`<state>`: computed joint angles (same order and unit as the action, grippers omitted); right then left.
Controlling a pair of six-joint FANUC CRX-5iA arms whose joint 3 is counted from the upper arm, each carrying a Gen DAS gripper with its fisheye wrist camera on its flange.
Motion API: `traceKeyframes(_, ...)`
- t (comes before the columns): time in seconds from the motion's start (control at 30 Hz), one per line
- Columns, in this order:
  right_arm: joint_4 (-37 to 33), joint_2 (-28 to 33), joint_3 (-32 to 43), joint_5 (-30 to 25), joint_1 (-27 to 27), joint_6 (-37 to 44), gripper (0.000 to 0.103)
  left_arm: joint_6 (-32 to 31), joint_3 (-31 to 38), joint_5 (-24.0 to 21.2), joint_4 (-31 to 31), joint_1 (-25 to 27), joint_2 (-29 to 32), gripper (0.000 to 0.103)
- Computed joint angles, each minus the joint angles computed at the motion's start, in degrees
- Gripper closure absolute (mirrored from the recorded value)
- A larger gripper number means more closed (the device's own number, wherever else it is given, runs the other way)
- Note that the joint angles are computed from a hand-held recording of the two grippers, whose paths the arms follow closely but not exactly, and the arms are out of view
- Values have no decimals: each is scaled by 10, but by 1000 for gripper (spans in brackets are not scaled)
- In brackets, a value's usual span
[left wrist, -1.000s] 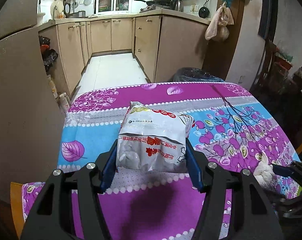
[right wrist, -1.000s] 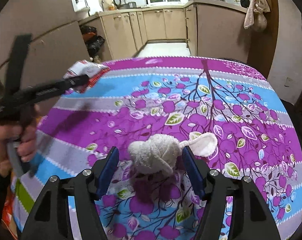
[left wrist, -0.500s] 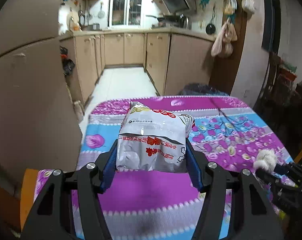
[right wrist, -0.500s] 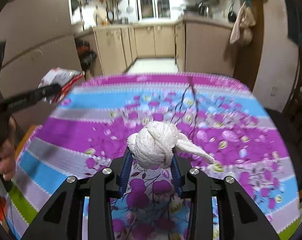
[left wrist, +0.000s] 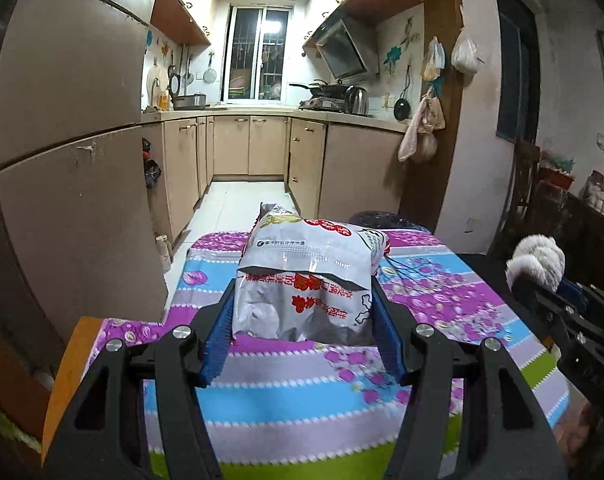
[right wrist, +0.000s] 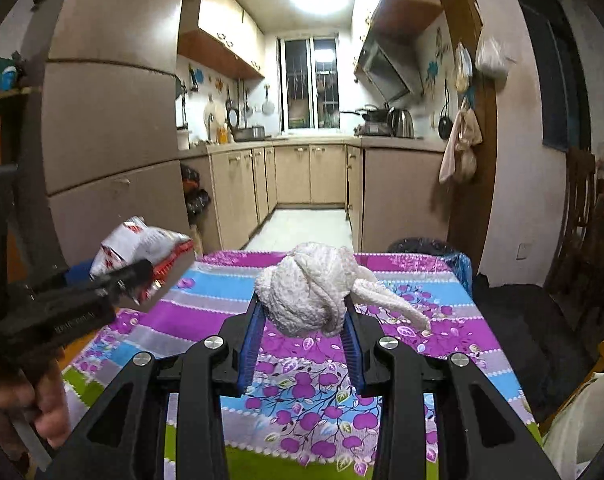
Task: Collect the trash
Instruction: 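Carry the white snack bag and cloth wad with both tools over the basin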
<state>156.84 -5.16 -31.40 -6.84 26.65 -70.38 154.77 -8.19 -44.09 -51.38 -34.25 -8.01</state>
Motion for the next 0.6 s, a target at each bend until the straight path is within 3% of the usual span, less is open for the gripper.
traceKeyframes(0.37,-136,-76,-80,-28,18,119,66,38,15,-48,-28,-54,-3,45)
traceKeyframes(0.6,-62,-120,-83,21,-24,43,66,31,18,-50,-32,-65,-4,45)
